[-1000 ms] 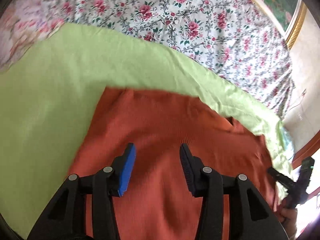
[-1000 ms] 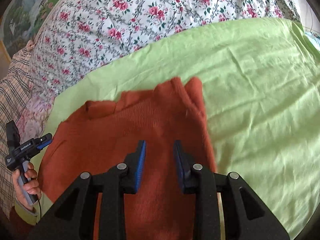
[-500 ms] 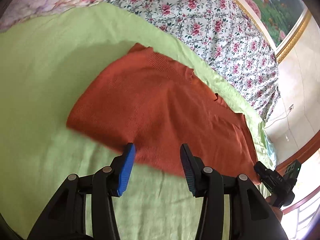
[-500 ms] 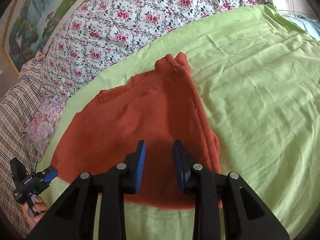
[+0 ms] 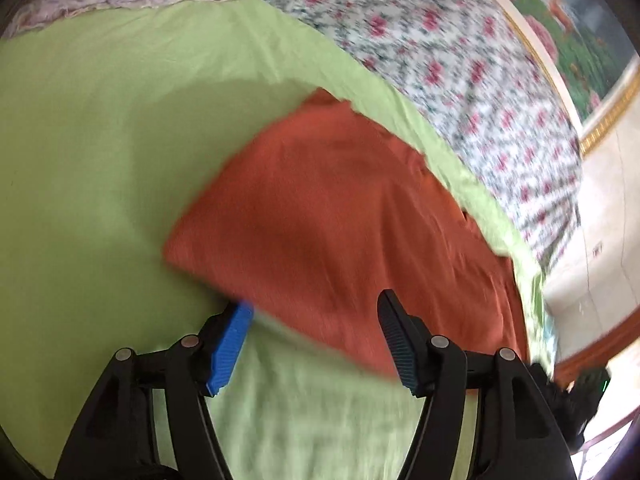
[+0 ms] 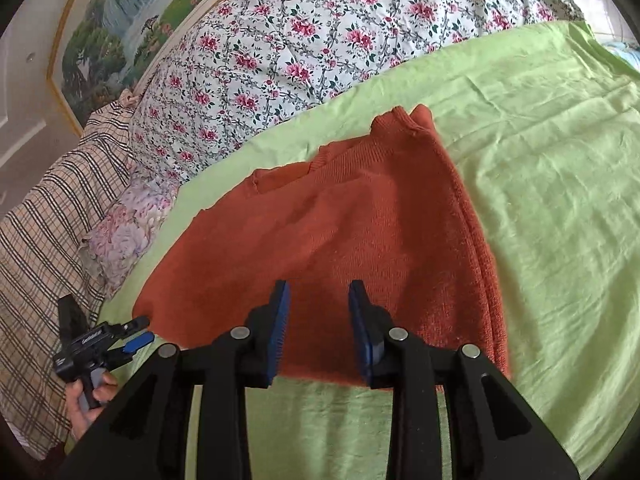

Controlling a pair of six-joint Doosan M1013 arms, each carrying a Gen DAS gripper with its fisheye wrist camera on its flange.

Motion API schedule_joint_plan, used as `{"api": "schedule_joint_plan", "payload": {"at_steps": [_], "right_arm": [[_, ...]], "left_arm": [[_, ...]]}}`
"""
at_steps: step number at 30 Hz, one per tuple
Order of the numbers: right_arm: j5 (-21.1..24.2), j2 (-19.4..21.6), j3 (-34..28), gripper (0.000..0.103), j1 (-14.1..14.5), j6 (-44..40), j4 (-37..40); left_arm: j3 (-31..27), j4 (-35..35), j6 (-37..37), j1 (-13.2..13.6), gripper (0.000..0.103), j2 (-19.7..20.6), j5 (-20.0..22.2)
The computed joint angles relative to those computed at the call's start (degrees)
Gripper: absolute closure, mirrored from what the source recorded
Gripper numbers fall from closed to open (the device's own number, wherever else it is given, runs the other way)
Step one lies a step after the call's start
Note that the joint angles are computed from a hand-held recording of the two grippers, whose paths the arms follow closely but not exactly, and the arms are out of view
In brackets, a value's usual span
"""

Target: Fold small clothes

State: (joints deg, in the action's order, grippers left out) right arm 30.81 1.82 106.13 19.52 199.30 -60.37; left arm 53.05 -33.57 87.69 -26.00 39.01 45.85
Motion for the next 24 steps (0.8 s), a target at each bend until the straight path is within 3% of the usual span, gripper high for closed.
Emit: {"api": "schedule_joint_plan", "payload": {"at_steps": [6,7,8,9,13,18,24], "right_arm": [[-4.44,-0.6,1.42,0.069,-1.14,3.76,-2.19],[-5.1,-0.7,1.64,0.069,-1.32,4.5,-2.74],[-5.32,-0.75,1.73,0.069,-1.39,4.9,-2.98],[-5.48,-0.78,1.79,0.069,-1.43,5.22,-3.15],[-6.35,-0.99,2.05,0.069,-1.61,6.65,-4.15],[-9.3,-1.89,2.47,0.069,-2.88,7.0,-2.85],[-12.15,-2.61,1.57,0.069,-5.9,-5.05,12.2]], "left_arm": [[-8.36,3.89,-7.95,0.06,0.041,4.74,0.72],[-9.47,5.15,-8.69,-0.18,0.054,5.25,0.85],[-10.59,5.34,-8.24,-0.3,0.079,5.8,1.49],[-11.63,4.67,-6.89,-0.37,0.088,6.3,2.43],[-10.28,8.68,-3.66,-2.24,0.091,4.32,-1.29],[-9.59,5.7,6.45,-5.24,0.093,2.17,-3.29],[-9.82,5.25,16.44,-10.07,0.093,1.92,-1.56]]}}
